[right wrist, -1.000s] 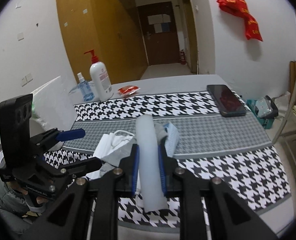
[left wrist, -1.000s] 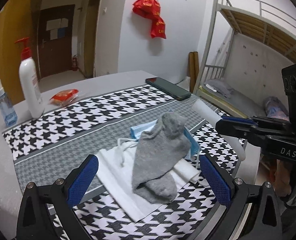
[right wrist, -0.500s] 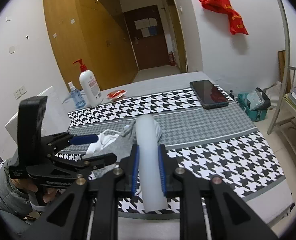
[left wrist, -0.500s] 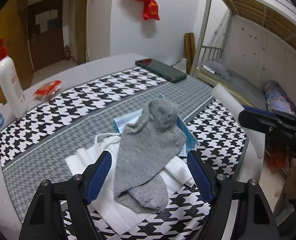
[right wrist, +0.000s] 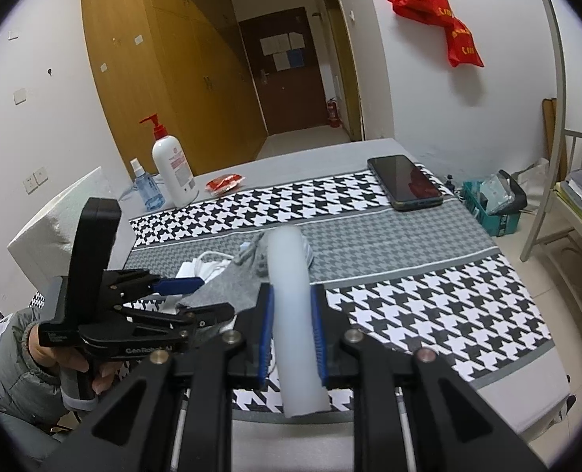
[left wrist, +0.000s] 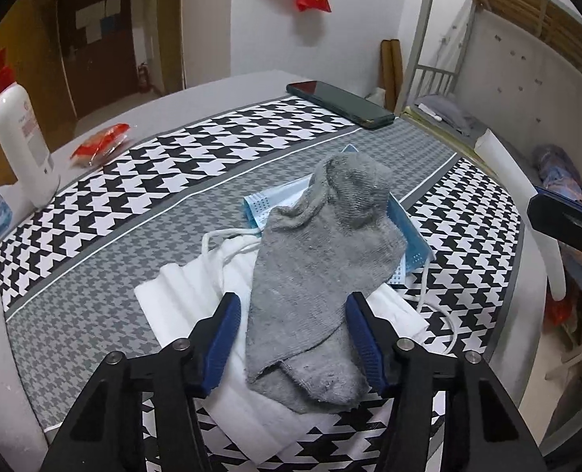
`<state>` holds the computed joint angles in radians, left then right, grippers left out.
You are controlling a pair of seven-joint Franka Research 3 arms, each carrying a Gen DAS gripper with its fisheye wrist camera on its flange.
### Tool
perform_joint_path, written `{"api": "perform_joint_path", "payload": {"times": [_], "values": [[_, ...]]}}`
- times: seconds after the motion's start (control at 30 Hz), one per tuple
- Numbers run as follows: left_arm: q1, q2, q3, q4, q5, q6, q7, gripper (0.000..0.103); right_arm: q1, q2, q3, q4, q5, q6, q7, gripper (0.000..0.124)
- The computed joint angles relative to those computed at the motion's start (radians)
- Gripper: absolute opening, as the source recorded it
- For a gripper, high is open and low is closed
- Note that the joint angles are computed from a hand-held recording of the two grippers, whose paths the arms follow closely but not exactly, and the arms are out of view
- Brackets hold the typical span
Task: Organize soft objects
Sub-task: 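Grasp the grey sock with the left gripper while the right gripper lifts the foam tube, then carry the grey sock and white foam tube over the white foam box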
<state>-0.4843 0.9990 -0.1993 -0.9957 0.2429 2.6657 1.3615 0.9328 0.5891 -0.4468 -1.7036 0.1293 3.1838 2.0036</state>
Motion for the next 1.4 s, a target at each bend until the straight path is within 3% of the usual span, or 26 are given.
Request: {"api": "perform_joint_path", "payload": {"times": [0.07,0.2,0.3,0.53,0.6,0.77,0.97,1.13,1.4], "values": [[-0.013,0.004,0.023,0.01,0.016,-0.004,-0.018,0.045,-0.007,-0.003,0.009,-0.001,0.0,0.001,-0.006,0.022],[-0.006,-0.001,0.012,0.0,0.016,0.006,-0.005,0.031,-0.002,-0.004,0.004,-0.004,0.0,0.0,-0.005,0.022],[-0.008,-0.019,0.02,-0.029,0.026,0.031,-0.015,0.031,0.005,-0.004,-0.004,-0.005,0.001,0.0,-0.001,0.022],[0.009,-0.093,0.015,-0.148,0.054,0.148,-0.037,0.014,0.026,-0.008,-0.026,-0.02,0.003,0.005,0.013,0.022],[0.015,-0.096,0.003,-0.149,0.054,0.147,-0.024,0.01,0.03,-0.011,-0.03,-0.024,0.006,0.007,0.011,0.022],[0.019,-0.09,-0.008,-0.142,0.047,0.131,-0.012,0.009,0.04,-0.013,-0.039,-0.031,0.014,0.014,0.008,0.022],[0.029,-0.156,-0.007,-0.227,0.06,0.24,-0.014,0.009,0.074,-0.02,-0.076,-0.052,0.036,0.036,0.005,0.022],[0.022,-0.189,0.014,-0.252,0.078,0.283,-0.046,0.009,0.062,-0.024,-0.057,-0.051,0.073,0.05,-0.037,0.022],[-0.029,-0.264,0.113,-0.327,0.16,0.366,-0.171,0.009,0.073,-0.022,-0.061,-0.041,0.117,0.054,-0.09,0.022]]}}
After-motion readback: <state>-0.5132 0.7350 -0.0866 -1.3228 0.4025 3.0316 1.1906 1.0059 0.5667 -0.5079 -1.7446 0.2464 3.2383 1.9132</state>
